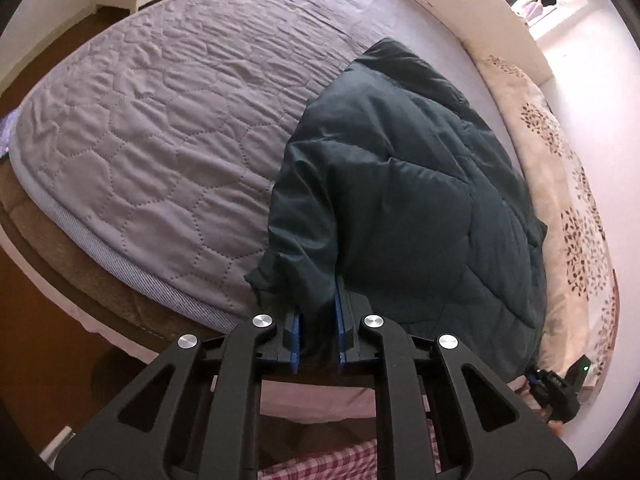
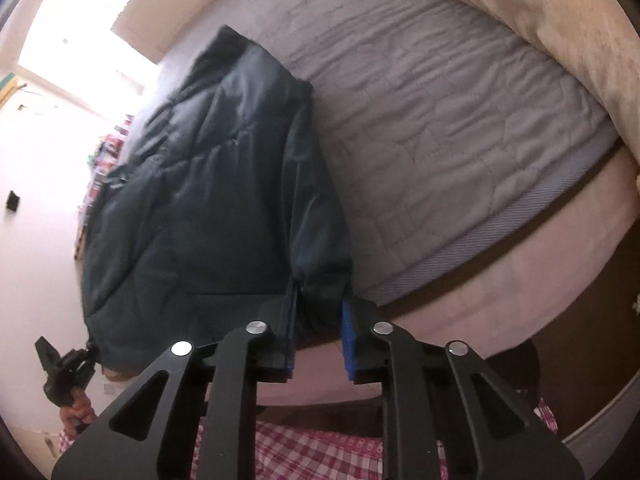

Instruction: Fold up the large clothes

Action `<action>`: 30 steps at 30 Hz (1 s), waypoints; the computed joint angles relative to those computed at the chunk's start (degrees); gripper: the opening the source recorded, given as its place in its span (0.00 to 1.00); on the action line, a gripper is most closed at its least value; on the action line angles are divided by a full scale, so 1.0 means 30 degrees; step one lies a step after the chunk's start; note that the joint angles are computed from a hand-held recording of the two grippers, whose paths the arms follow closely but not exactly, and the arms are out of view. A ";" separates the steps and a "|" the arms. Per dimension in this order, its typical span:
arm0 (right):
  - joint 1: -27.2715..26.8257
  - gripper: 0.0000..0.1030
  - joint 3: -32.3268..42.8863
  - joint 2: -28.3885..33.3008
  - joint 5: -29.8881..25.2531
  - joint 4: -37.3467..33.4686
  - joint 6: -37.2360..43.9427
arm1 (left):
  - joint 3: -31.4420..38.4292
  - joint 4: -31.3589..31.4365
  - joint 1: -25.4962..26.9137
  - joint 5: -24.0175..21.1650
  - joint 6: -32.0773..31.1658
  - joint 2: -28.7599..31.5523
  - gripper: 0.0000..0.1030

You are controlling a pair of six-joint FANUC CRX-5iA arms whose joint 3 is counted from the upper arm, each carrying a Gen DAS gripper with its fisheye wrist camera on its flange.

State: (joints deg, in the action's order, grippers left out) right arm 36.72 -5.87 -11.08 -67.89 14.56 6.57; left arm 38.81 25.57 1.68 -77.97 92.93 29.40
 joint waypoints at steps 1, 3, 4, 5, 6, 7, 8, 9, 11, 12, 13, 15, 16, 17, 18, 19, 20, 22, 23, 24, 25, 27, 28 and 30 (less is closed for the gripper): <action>-0.0022 0.37 0.0500 0.0386 -0.0731 0.0287 0.0226 | -0.0078 0.0003 0.0048 0.0105 -0.0037 -0.0189 0.18; 0.0299 0.43 0.1056 0.0755 -0.1980 0.1382 0.0112 | -0.0528 0.0113 0.0199 0.0545 -0.0088 -0.0758 0.22; 0.0663 0.44 0.1215 0.0844 -0.2657 0.2454 -0.0311 | -0.0893 0.0023 0.0295 0.0991 -0.0091 -0.1231 0.23; 0.0981 0.44 0.1181 0.0813 -0.2859 0.3397 -0.0713 | -0.1349 -0.0105 0.0376 0.1566 -0.0152 -0.1786 0.24; 0.1272 0.44 0.1167 0.0750 -0.2686 0.4485 -0.0986 | -0.1628 -0.0223 0.0430 0.1945 -0.0219 -0.2154 0.24; 0.1386 0.43 0.1492 0.0871 -0.2301 0.4843 -0.0659 | -0.1925 -0.0196 0.0454 0.2353 -0.0376 -0.2557 0.24; 0.1238 0.40 0.2077 0.1143 -0.1716 0.4554 0.0297 | -0.2122 0.0115 0.0468 0.2608 -0.0666 -0.2743 0.24; 0.1105 0.26 0.2673 0.1484 -0.1107 0.4041 0.1318 | -0.2400 0.0666 0.0441 0.2896 -0.1194 -0.3002 0.24; 0.0845 0.12 0.4090 0.2453 -0.0165 0.2813 0.3425 | -0.2755 0.1561 0.0189 0.3151 -0.2287 -0.3248 0.24; 0.0753 0.03 0.4891 0.3080 0.0241 0.2129 0.4520 | -0.2704 0.1827 0.0045 0.3064 -0.2597 -0.3184 0.24; 0.0572 0.02 0.6161 0.4082 0.0667 0.1019 0.6168 | -0.2651 0.2081 -0.0124 0.2889 -0.2940 -0.3074 0.24; 0.0501 0.01 0.7830 0.5437 0.0891 -0.0374 0.7957 | -0.2591 0.2314 -0.0496 0.2574 -0.3457 -0.2868 0.24; 0.0343 0.01 0.9211 0.6503 0.0751 -0.1427 0.9223 | -0.2390 0.2163 -0.0670 0.2320 -0.3501 -0.2652 0.24; 0.0321 0.01 1.0220 0.7300 0.0470 -0.1933 1.0035 | -0.2084 0.1932 -0.0823 0.1950 -0.3405 -0.2352 0.24; 0.0364 0.01 1.1204 0.8028 -0.0007 -0.2227 1.0707 | -0.2003 0.1898 -0.0902 0.1745 -0.3360 -0.2154 0.24; 0.0310 0.01 1.2580 0.9134 -0.0739 -0.2423 1.1511 | -0.1866 0.1790 -0.0967 0.1457 -0.3199 -0.1909 0.24; 0.0302 0.01 1.3350 0.9754 -0.1306 -0.2535 1.1866 | -0.1516 0.1358 -0.1051 0.1021 -0.2776 -0.1584 0.24; -0.0233 0.01 1.5521 1.1648 -0.3105 -0.3482 1.2351 | -0.1077 0.0680 -0.1153 0.0391 -0.2031 -0.1094 0.24; -0.0554 0.01 1.6044 1.2189 -0.3519 -0.4055 1.2336 | -0.1380 0.0918 -0.1049 0.0451 -0.1851 -0.1070 0.24; -0.0886 0.00 1.6193 1.2457 -0.3477 -0.4734 1.2203 | -0.1835 0.1256 -0.0946 0.0690 -0.1861 -0.1184 0.24; -0.1290 0.00 1.6009 1.2526 -0.3010 -0.5456 1.1825 | -0.2090 0.1562 -0.0855 0.0840 -0.1825 -0.1210 0.24; -0.1773 0.00 1.6332 1.2692 -0.2986 -0.6536 1.1260 | -0.2035 0.1605 -0.0822 0.0736 -0.1869 -0.1105 0.24; -0.1910 0.00 1.6689 1.2804 -0.3279 -0.6897 1.1184 | -0.1983 0.1498 -0.0860 0.0651 -0.1893 -0.1081 0.24; -0.2158 0.02 1.6891 1.2397 -0.2605 -0.7769 1.1930 | -0.1764 0.1258 -0.0910 0.0422 -0.2181 -0.1019 0.24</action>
